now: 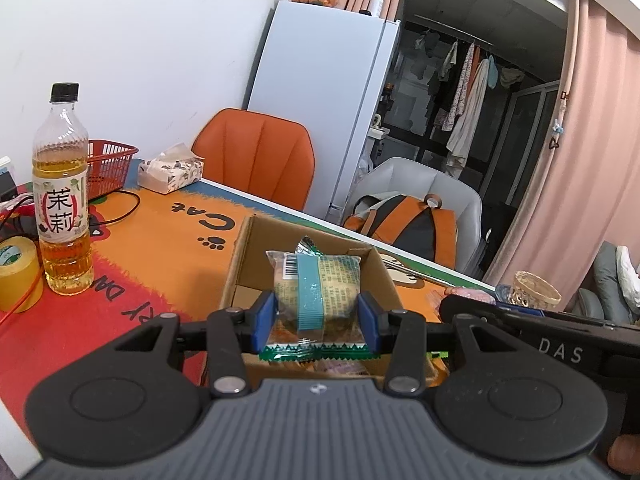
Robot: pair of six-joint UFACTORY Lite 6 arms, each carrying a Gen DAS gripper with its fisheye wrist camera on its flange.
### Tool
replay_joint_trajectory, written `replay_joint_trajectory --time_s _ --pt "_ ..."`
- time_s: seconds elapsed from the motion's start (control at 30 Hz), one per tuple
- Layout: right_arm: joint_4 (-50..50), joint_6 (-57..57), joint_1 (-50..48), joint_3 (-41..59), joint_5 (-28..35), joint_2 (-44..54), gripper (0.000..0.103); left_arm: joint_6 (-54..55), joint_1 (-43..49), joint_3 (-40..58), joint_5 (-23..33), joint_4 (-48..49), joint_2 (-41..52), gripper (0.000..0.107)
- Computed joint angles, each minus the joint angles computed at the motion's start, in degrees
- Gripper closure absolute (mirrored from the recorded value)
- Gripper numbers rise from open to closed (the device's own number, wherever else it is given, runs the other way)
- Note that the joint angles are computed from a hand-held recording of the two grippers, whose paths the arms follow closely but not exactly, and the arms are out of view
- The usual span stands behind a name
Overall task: Organize snacks
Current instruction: 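Carry biscuit packet with left tool over box while right tool carries wafer there, then open left tool to drop biscuit packet into box while right tool drops wafer in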
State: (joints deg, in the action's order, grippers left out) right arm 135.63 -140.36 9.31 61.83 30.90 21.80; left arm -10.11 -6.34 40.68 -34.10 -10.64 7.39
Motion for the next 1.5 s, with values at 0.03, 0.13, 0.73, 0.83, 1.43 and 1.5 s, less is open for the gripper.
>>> replay_joint_trajectory --time_s 0.03,0.13,0.73,0.83,1.43,1.5 --pt "-0.12 0.20 0.17 0.70 -0.26 0.52 0.054 -0.39 0.32 0.56 0.23 0.48 0.47 0.063" --pt "-0.45 0.90 0.69 2.59 -1.06 1.73 0.054 -1.30 1.04 2.24 0.91 1.57 1.87 0.063" --pt "-1.92 4.06 2.48 8.66 -2.18 7.15 0.053 -3.17 3.61 2.14 2.47 2.76 2.41 0.051" --pt "-2.38 5.13 2.77 9.64 -2.02 7.66 0.052 -3.70 4.11 1.22 2.48 3.04 1.50 0.051" --pt "-3.05 5.02 -0.16 1.48 -0.58 2.19 0.035 -2.51 2.28 -2.25 4.29 -0.56 -2.64 0.021" --pt "-3.26 5.21 -0.92 0.10 -0.11 1.44 0.032 -1.07 1.46 -2.48 4.67 -2.40 -3.02 0.015"
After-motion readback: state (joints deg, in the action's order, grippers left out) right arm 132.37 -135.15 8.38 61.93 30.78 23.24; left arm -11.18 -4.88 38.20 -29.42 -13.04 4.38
